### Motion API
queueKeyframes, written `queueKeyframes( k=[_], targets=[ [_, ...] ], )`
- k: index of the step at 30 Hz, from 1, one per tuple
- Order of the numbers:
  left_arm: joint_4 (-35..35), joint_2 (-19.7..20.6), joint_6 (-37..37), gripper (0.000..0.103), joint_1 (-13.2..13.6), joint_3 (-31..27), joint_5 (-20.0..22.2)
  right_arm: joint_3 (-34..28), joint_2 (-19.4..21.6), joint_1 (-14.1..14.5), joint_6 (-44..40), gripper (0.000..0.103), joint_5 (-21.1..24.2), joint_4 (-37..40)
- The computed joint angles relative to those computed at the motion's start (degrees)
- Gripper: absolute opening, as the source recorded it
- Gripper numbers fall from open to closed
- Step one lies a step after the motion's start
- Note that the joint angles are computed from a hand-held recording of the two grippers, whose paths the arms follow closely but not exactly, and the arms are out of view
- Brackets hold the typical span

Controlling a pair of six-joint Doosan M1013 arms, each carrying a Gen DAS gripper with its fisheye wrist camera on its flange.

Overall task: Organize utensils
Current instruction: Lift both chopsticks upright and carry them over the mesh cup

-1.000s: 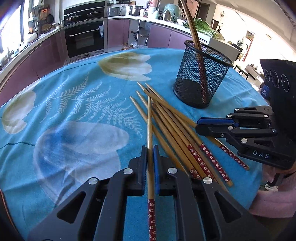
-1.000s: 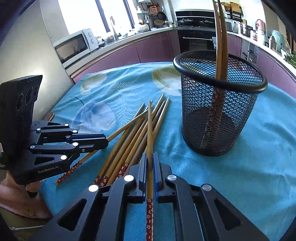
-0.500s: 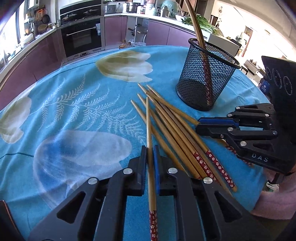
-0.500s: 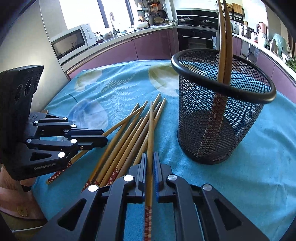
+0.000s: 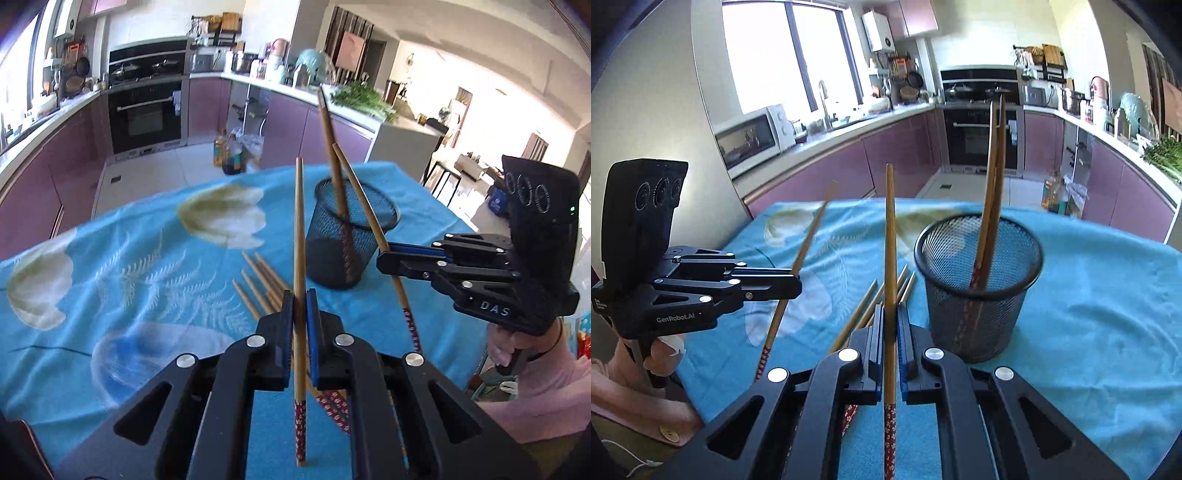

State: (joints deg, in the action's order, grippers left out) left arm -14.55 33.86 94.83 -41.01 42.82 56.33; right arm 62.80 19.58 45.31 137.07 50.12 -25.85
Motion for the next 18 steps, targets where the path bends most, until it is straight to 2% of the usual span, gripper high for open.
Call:
queueKeyframes(
  k=[9, 14, 18],
  targets=[
    [-7.08, -1.35, 5.49, 0.008, 0.67, -0.51, -4.48, 1.79, -2.23, 0.42, 6.73, 0.006, -3.61, -8.95],
    [-10.06, -0.09, 6.51, 0.008, 0.80, -3.77, -6.52, 2.42, -2.78, -0.01, 13.74, 0.006, -4.83, -16.28],
    [-10.79, 2.08, 5.87, 0.008, 0.69, -8.51, -6.34, 2.39, -2.80, -0.84, 17.97, 0.006, -5.82, -20.64]
  ],
)
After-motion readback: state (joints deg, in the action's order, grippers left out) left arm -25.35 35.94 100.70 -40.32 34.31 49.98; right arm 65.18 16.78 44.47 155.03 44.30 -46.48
